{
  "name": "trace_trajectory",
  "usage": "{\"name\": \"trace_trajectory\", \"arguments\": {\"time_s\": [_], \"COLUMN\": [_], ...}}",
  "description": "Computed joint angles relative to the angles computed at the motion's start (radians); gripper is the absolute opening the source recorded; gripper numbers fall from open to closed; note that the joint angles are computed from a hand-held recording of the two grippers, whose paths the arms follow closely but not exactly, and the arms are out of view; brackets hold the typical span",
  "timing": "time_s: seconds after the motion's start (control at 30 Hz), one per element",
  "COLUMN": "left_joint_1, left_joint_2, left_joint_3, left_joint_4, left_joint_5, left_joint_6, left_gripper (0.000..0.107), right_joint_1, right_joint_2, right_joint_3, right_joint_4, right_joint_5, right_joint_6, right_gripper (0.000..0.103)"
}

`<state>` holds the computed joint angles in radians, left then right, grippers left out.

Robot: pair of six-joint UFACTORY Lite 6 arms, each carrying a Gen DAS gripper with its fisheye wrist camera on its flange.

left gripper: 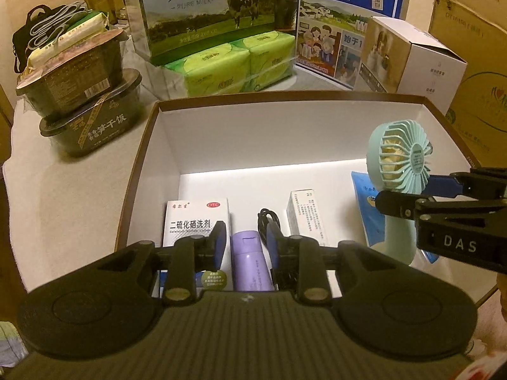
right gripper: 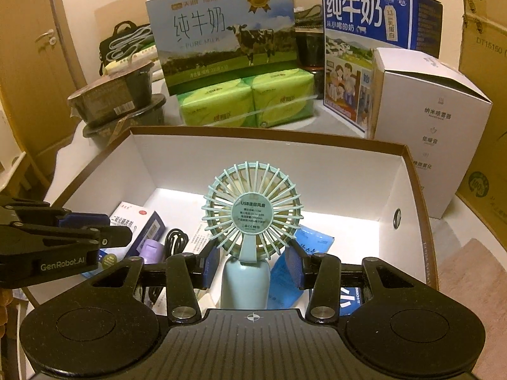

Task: Organize rigid objects
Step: 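Lower the black cable and mint fan into the brown box and open both tools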

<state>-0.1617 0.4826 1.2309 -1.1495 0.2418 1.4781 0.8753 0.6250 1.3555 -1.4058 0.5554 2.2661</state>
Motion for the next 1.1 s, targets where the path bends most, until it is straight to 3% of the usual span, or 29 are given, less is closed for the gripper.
{"name": "trace_trajectory", "arguments": {"time_s": [0.37,0.67,1.1], "left_joint_1": [0.007,0.006,0.01], "left_joint_2": [-0.003,-0.017,-0.079], "left_joint_3": [-0.011,-0.025,-0.081], "left_joint_4": [-0.026,-0.038,-0.083], "left_joint_5": [0.001,-0.003,0.002], "left_joint_6": [0.032,0.046,0.094], "left_gripper": [0.025,0.026,0.035], "right_joint_1": [-0.005,0.013,0.043], "right_joint_2": [0.001,-0.01,-0.057], "right_joint_3": [0.0,-0.012,-0.061], "right_joint_4": [-0.002,0.022,0.027], "right_joint_5": [-0.01,-0.004,0.019], "right_joint_6": [-0.006,-0.029,0.007], "right_gripper": [0.047,0.057,0.061]}}
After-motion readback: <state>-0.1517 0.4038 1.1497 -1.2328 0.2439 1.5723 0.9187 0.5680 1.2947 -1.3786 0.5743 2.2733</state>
